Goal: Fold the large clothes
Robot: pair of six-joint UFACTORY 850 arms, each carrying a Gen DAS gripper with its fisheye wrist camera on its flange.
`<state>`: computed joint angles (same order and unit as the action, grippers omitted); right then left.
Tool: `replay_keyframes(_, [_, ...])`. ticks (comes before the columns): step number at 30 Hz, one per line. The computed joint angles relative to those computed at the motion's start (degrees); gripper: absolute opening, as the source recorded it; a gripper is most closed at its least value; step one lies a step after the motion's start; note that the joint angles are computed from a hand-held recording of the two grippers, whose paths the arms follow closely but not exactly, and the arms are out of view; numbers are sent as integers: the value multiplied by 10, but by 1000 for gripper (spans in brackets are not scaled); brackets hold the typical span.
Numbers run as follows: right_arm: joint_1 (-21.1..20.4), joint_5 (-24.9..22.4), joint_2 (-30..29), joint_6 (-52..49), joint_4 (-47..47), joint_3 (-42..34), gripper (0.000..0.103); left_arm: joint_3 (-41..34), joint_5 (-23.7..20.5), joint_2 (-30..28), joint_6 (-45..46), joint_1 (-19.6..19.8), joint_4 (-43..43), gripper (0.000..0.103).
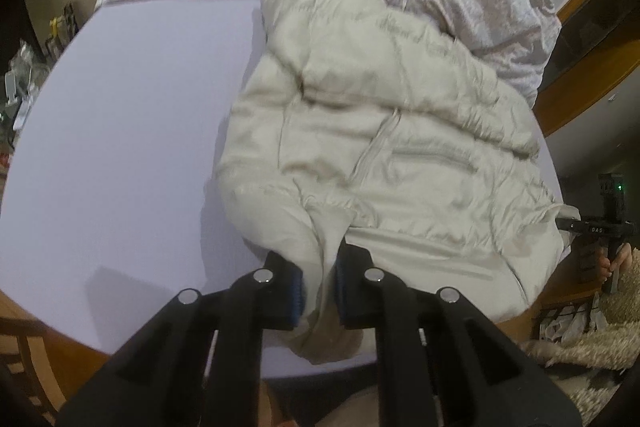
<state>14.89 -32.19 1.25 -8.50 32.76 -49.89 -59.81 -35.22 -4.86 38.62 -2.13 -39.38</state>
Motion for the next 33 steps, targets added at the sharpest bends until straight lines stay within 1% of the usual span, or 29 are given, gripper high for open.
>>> replay_keyframes(4, [-6, 20, 4, 6, -21, -19, 15, -31, 13, -7, 17, -4, -21, 13])
replay_keyframes(9, [-12, 48, -4, 52, -74, -56, 15, -82, 26, -29, 24, -7, -44, 13])
replay_keyframes(14, [-11, 69, -28, 161, -184, -109, 15, -148, 44, -65, -2, -20, -31, 13])
replay_keyframes(19, [-9, 77, -76, 296, -308, -184, 15, -244, 50, -127, -82, -35, 29, 13])
replay_keyframes(22, [-13, 79, -103, 351, -348, -220, 15, -303, 43, -169, -140, -42, 67, 13])
replay_keyframes(25, [-19, 61, -149, 417, -394, -276, 16, -372, 28, -218, -210, -50, 118, 13])
replay_keyframes(28, [-23, 46, -187, 473, -418, -319, 16, -445, 11, -271, -290, -59, 172, 14])
replay_keyframes(29, [-25, 44, -201, 508, -430, -334, 16, -471, 5, -290, -320, -62, 192, 14])
replay_keyframes(30, [-29, 44, -213, 540, -433, -347, 18, -490, 0, -303, -344, -65, 210, 16])
replay_keyframes(31, [-33, 45, -222, 559, -425, -355, 24, -524, -12, -327, -382, -69, 236, 17])
replay_keyframes(32, [-40, 43, -234, 569, -398, -367, 26, -552, -25, -346, -410, -71, 253, 18])
replay_keyframes(33, [-46, 39, -244, 571, -368, -377, 32, -591, -48, -373, -446, -72, 264, 20])
